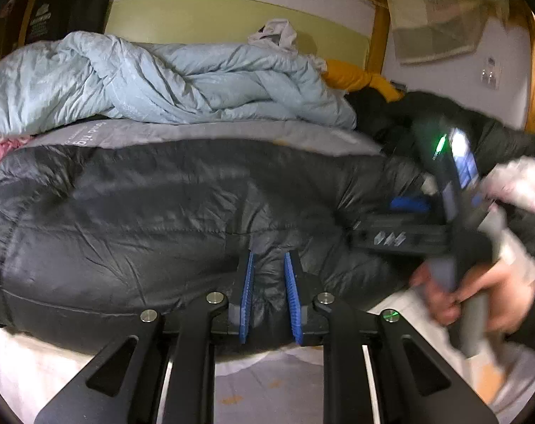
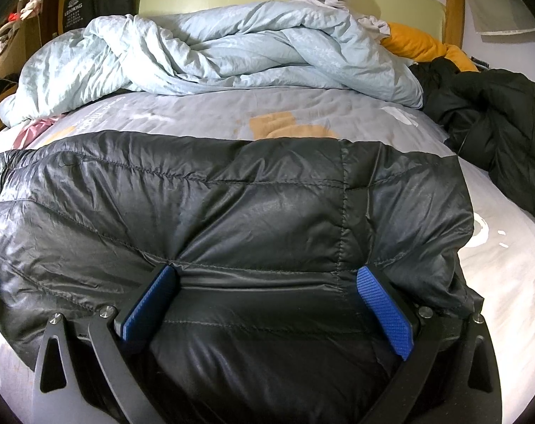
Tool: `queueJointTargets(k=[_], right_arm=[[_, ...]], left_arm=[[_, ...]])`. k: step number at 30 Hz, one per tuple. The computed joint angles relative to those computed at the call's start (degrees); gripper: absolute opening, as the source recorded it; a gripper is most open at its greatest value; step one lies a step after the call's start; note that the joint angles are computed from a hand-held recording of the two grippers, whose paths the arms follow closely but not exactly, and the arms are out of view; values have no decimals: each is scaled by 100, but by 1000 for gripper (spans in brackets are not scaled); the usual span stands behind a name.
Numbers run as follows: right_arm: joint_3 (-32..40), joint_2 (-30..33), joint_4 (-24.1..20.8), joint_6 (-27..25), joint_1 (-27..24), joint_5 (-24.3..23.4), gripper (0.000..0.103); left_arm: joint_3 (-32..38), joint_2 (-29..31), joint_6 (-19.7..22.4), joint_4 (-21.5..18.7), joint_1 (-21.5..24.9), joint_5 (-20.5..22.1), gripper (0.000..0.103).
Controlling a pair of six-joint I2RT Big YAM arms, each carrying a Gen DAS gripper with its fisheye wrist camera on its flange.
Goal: Fold large clothes
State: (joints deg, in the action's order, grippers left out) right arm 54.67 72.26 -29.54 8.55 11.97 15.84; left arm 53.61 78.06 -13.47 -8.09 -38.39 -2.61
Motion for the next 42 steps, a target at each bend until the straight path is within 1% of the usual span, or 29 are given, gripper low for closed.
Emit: queueJointTargets(k=[1, 2, 3, 4, 5, 6, 7, 8, 9, 10, 11, 12, 13, 14, 15, 16, 18, 19, 21, 26, 28, 33, 35, 37, 40, 42], right_arm=[[8, -1, -13, -17, 4, 11, 103], [-10, -31, 15, -46, 14, 33, 103], [-16, -67, 35, -86, 55, 110, 100], [-6, -102, 28, -130, 107, 183, 92], [35, -166, -20, -165, 167, 259, 89], [80, -275, -55, -152, 224, 238, 87], [79, -428, -25, -101, 251, 92, 84], [81, -640, 12, 4, 237, -222, 81], [123, -829, -24, 140, 214, -644, 80], [175, -938, -80, 229, 200, -963, 79], [254, -1043, -217, 320, 206, -1373, 79], [412, -1020, -531, 324, 237, -1729, 74], [577, -922, -869, 292, 279, -1926, 61], [801, -728, -1345, 281, 351, -2067, 53], [958, -536, -1671, 320, 394, -2211, 41], [1036, -391, -1845, 369, 403, -2378, 34], [1155, -51, -2100, 504, 426, -2665, 33], [1206, 80, -2198, 526, 448, -2670, 33], [1422, 480, -2532, 530, 479, -2625, 32], [1737, 974, -2508, 641, 373, -2661, 29], [1903, 1160, -2504, 695, 310, -2559, 20], [2432, 1708, -2453, 990, 199, -2404, 16], [2602, 1879, -2462, 1027, 241, -2228, 16], [2819, 2086, -2570, 985, 274, -2050, 15], [3103, 2315, -2694, 1089, 297, -1865, 13], [3219, 2365, -2804, 1167, 214, -1948, 13]], left_arm=[[95, 109, -107, -188, 32, 89, 18], [173, 167, -279, -299, 146, 318, 19], [182, 197, -444, -284, 262, 558, 19], [217, 259, -535, -342, 375, 782, 19], [253, 308, -560, -411, 390, 824, 19], [273, 351, -566, -440, 332, 733, 19], [277, 355, -508, -467, 277, 590, 19], [283, 352, -433, -496, 210, 417, 19], [271, 343, -424, -508, 106, 255, 19], [258, 340, -417, -508, 71, 197, 19], [234, 340, -431, -478, 82, 229, 19], [211, 343, -471, -441, 96, 295, 19], [213, 363, -504, -416, 105, 351, 19], [208, 366, -539, -401, 127, 416, 19], [279, 429, -549, -409, 136, 442, 19], [289, 432, -554, -419, 127, 438, 19], [301, 451, -538, -413, 124, 412, 19], [299, 451, -532, -413, 129, 412, 19], [306, 459, -539, -420, 121, 411, 19], [317, 496, -609, -442, 131, 468, 19], [306, 487, -614, -435, 134, 478, 19], [258, 462, -651, -404, 123, 445, 19], [252, 459, -652, -405, 114, 426, 19], [261, 464, -654, -418, 113, 420, 19], [268, 460, -655, -430, 101, 411, 19], [282, 464, -666, -442, 107, 440, 19]])
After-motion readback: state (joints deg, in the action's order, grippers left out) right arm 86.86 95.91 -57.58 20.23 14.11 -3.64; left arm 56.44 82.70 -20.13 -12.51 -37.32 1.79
